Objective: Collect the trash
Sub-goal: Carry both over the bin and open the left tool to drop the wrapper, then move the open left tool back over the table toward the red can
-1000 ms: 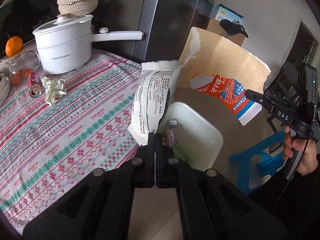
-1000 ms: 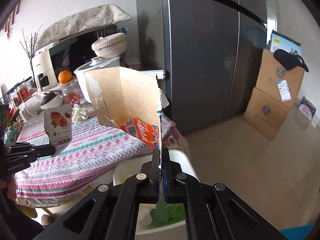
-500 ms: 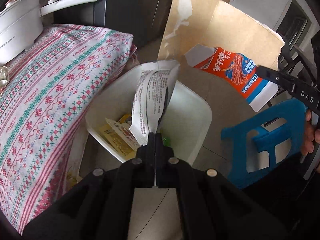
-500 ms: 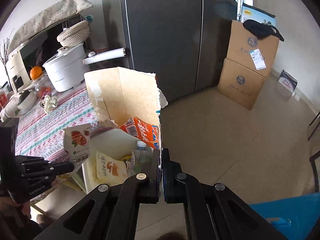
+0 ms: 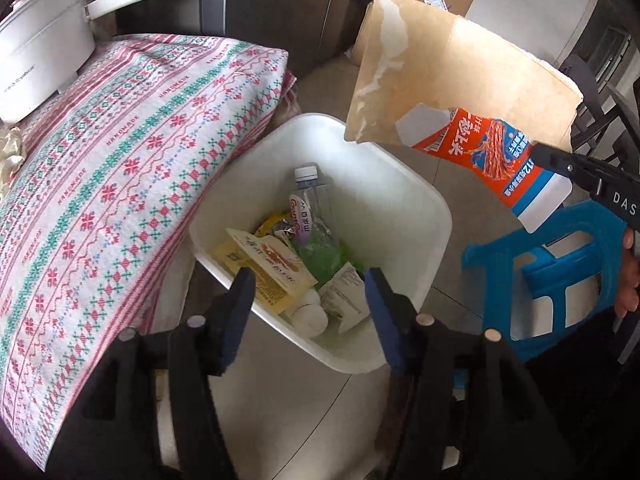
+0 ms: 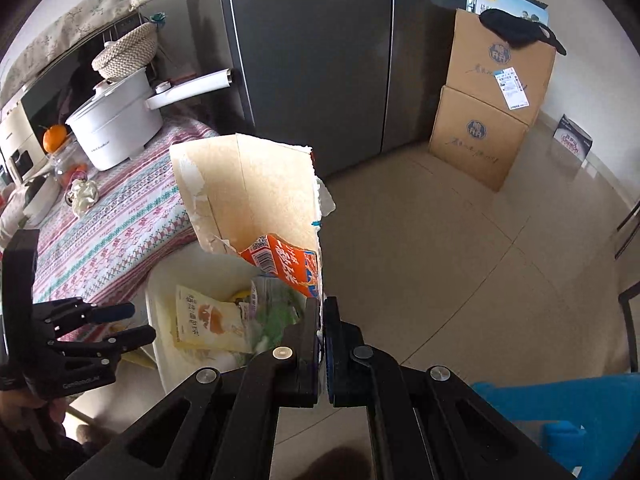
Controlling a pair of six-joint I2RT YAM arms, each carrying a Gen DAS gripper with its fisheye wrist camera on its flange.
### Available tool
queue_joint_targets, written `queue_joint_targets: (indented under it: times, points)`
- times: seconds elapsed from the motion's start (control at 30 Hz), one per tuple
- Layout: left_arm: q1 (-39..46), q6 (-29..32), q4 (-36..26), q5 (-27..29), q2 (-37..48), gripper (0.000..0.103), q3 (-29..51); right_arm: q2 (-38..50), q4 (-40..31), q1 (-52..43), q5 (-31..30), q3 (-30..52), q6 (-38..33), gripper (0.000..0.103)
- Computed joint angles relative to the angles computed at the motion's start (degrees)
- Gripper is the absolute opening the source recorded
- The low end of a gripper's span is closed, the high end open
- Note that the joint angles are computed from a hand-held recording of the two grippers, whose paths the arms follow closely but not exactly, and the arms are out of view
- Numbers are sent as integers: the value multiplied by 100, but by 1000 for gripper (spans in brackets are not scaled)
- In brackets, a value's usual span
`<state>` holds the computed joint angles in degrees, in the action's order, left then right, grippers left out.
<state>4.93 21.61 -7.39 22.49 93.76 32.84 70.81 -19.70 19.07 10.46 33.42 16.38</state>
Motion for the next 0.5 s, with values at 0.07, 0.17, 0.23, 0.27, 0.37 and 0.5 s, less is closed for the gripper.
queue_joint_targets:
  times: [0.07,0.17,0.23,0.27,0.37,0.5]
  points:
    - [210,90,-196,-24,-156,68,17,80,-1,35,-19,46,28,3]
    - [570,217,-353,-81,-336,76,37,252,15,6,-121,123,-36,3]
    - [854,334,-551,-53,-393,79,148,388,-13,86,-133,198,-10,3]
    - [979,372,-616,-46,-418,80,185,469,-23,140,-134,236,9,3]
    - [1345,483,-775,22,-450,82,269,797,-62,230,-158,386,30,4]
    - [1880,692,-1024,199,-400,82,452,1302,-216,379,-74,658,81,4]
